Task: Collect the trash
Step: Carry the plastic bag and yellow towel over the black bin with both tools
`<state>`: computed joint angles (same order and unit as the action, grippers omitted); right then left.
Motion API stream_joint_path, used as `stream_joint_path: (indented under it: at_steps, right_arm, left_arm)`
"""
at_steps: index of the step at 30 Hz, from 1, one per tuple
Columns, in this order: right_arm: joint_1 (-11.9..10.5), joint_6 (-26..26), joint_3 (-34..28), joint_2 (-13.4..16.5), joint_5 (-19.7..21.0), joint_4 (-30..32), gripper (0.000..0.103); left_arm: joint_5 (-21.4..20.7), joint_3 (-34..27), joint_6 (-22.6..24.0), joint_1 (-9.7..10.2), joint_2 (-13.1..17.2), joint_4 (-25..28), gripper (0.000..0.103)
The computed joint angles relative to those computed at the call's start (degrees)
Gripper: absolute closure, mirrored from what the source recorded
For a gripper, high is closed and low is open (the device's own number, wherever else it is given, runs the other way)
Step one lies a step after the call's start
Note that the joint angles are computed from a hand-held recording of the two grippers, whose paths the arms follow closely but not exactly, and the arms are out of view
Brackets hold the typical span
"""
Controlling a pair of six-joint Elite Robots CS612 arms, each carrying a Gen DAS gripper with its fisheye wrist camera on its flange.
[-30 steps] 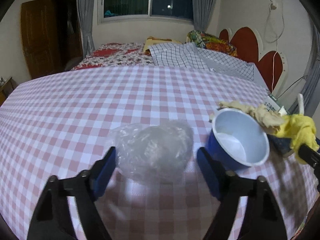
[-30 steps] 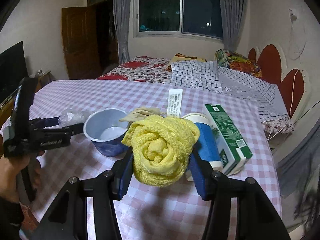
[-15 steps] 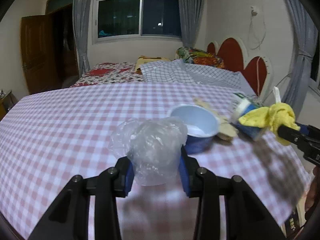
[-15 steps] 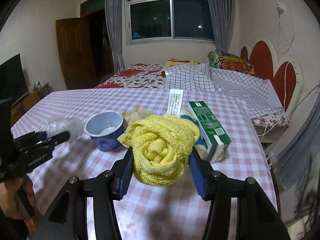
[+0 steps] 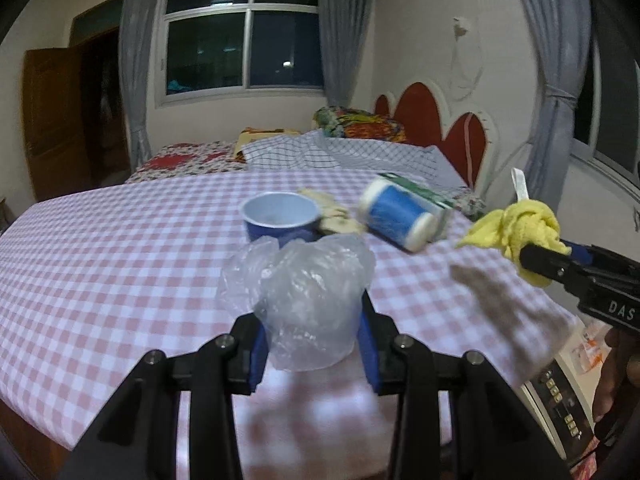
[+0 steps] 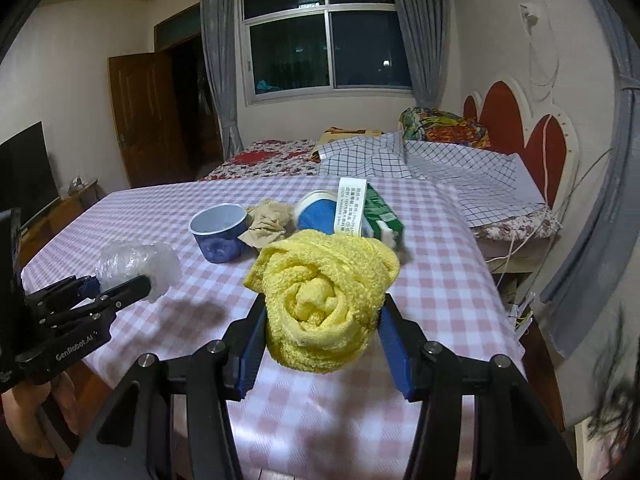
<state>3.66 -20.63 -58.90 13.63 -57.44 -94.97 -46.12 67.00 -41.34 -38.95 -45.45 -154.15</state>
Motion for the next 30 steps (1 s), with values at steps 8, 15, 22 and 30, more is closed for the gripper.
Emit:
stream_joint_path:
  at_steps: [8,15,22,30]
  right_arm:
    - [-3.4,2.1,-5.5,2.4,-2.1,0.5,0.048]
    - [-6.4,3.8,-9.0,4.0,-3.7,1.1,0.048]
    - [-9.1,5.2,-11.8,5.6,-5.2,2.0,0.048]
    - [-12.1,6.4,-14.3,7.7,-6.7,4.2,0.048]
  left_arm:
    - [-2.7,-4.3,5.7,-1.86,2.6,-2.7,0.063]
    - [-6.3,-10.3,10.2,-2.88,6.3,-3.5,0.063]
    - [-9.3,-17.0,13.9,-4.06,10.2,-3.1,0.063]
    - [-14.7,-26.5,17.5,-5.07,15.8,-0.6,0.063]
